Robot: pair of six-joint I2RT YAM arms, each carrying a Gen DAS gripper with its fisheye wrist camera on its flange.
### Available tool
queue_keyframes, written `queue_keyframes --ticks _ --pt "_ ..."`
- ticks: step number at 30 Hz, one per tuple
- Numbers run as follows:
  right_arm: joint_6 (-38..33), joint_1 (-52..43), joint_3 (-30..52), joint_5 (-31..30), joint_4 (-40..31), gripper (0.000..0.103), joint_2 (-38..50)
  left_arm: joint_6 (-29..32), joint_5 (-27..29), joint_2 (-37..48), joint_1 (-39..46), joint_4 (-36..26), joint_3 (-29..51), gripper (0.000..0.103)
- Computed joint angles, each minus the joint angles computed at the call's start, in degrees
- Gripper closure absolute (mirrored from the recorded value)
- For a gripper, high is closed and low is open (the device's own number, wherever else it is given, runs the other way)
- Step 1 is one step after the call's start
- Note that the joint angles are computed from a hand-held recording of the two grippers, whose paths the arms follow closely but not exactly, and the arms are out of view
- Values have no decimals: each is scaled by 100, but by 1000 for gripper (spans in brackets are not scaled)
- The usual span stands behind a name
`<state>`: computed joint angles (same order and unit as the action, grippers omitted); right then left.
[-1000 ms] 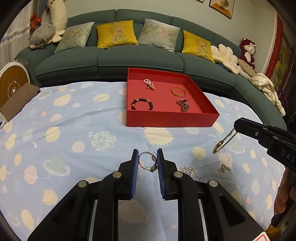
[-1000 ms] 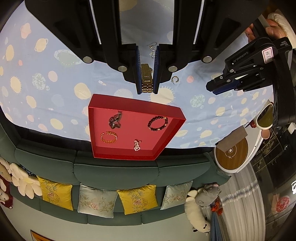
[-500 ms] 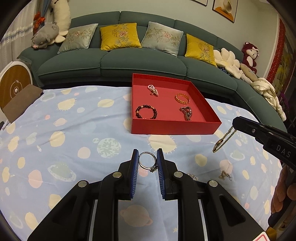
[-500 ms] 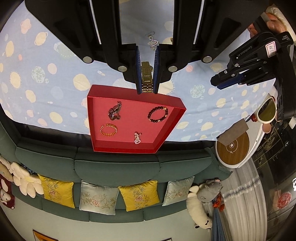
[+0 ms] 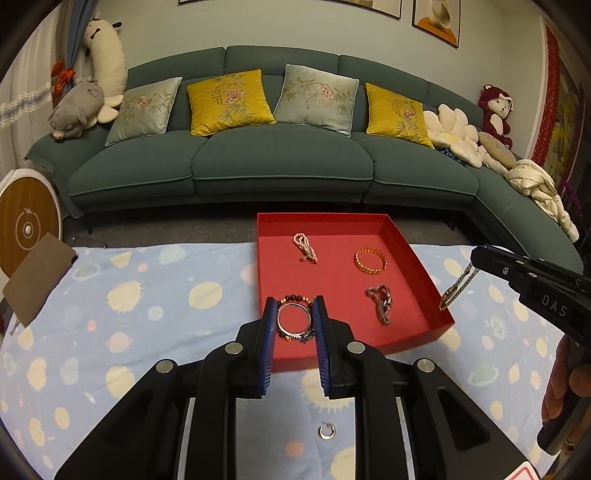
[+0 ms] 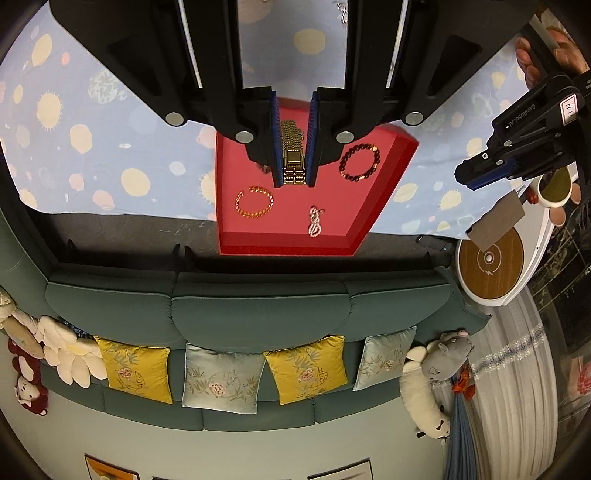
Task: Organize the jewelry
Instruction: 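Carry the gold watch with the right tool over the red box while the left tool carries the ring there, then open both tools to drop the ring and gold watch into the red box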
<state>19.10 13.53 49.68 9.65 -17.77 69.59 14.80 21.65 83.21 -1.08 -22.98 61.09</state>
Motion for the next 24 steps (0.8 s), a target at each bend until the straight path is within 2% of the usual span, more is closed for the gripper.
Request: queue_keyframes --ticks 12,17,24 --pt "-330 -647 1087 -244 610 92 1754 -676 -440 2060 -702 -18 2012 86" --pt "-295 -789 1174 -326 833 92 2256 -932 -334 2905 -764 -452 2918 86" --pt "-312 -974 1155 -537 1019 92 2668 -951 -339 3436 -859 -637 3360 86"
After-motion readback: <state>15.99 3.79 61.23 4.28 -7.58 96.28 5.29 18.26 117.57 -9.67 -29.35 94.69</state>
